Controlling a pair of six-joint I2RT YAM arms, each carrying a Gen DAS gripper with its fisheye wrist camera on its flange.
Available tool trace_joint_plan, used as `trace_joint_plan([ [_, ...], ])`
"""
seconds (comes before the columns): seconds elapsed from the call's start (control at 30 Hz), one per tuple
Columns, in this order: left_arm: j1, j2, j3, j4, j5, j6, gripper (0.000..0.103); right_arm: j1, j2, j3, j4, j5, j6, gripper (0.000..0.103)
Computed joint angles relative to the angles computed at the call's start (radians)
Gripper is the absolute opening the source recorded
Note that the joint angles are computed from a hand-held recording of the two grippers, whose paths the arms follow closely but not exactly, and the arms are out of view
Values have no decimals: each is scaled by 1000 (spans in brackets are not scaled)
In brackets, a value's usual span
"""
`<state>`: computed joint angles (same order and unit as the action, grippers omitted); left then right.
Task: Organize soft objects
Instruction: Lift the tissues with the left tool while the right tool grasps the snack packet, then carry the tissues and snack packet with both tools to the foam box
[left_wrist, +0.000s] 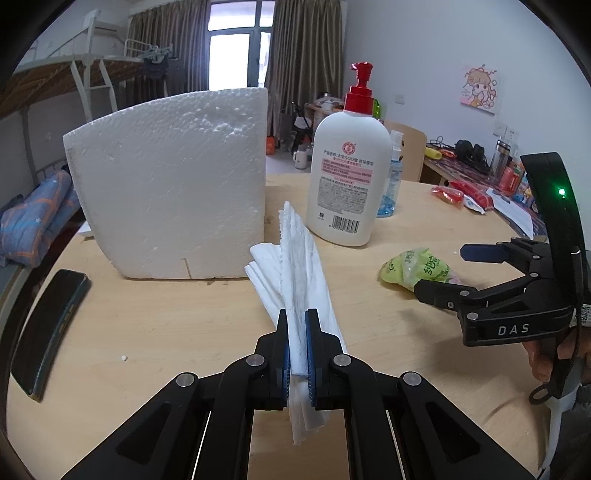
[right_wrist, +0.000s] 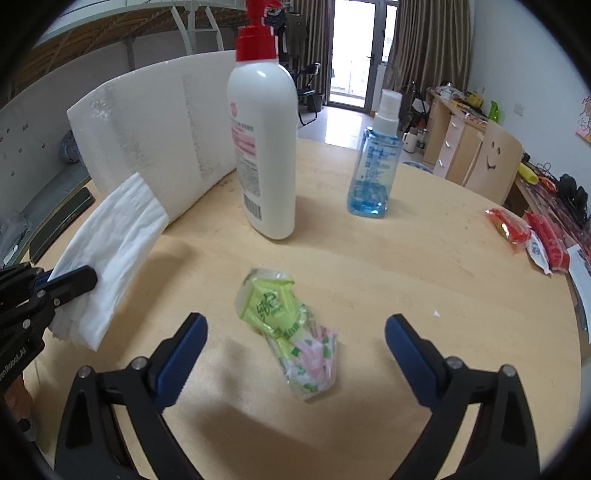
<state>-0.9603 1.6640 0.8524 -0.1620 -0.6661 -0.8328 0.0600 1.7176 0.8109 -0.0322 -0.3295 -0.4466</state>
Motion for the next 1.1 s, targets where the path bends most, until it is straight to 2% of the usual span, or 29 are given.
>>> trace_joint_plan([
  [0.13, -1, -2, 3, -11, -2, -5, 7, 12, 26, 18, -28, 5, -11, 84],
  [0.27, -3, -7, 0, -14, -2, -7, 7, 31, 22, 3, -22, 38, -18, 83],
  [0.33, -4, -10, -2, -17, -5, -13, 7, 38, 17, -9, -11, 54, -23, 68],
  [0.43, -7, -11, 2, -31, -9, -21, 7, 39, 24, -7, -17, 54, -31, 53],
  [0.5, -12, -17, -1, -35, -15, -23, 7, 40, 25, -10, -18, 54, -34, 51],
  [0.7, -26, -29, -4, -45, -26, -30, 7, 44, 16, -22, -21, 38, -51, 32],
  [1.1, -88, -85, -4, -109, -85, -64, 7, -11, -186, -114, -80, -64, -55, 30],
])
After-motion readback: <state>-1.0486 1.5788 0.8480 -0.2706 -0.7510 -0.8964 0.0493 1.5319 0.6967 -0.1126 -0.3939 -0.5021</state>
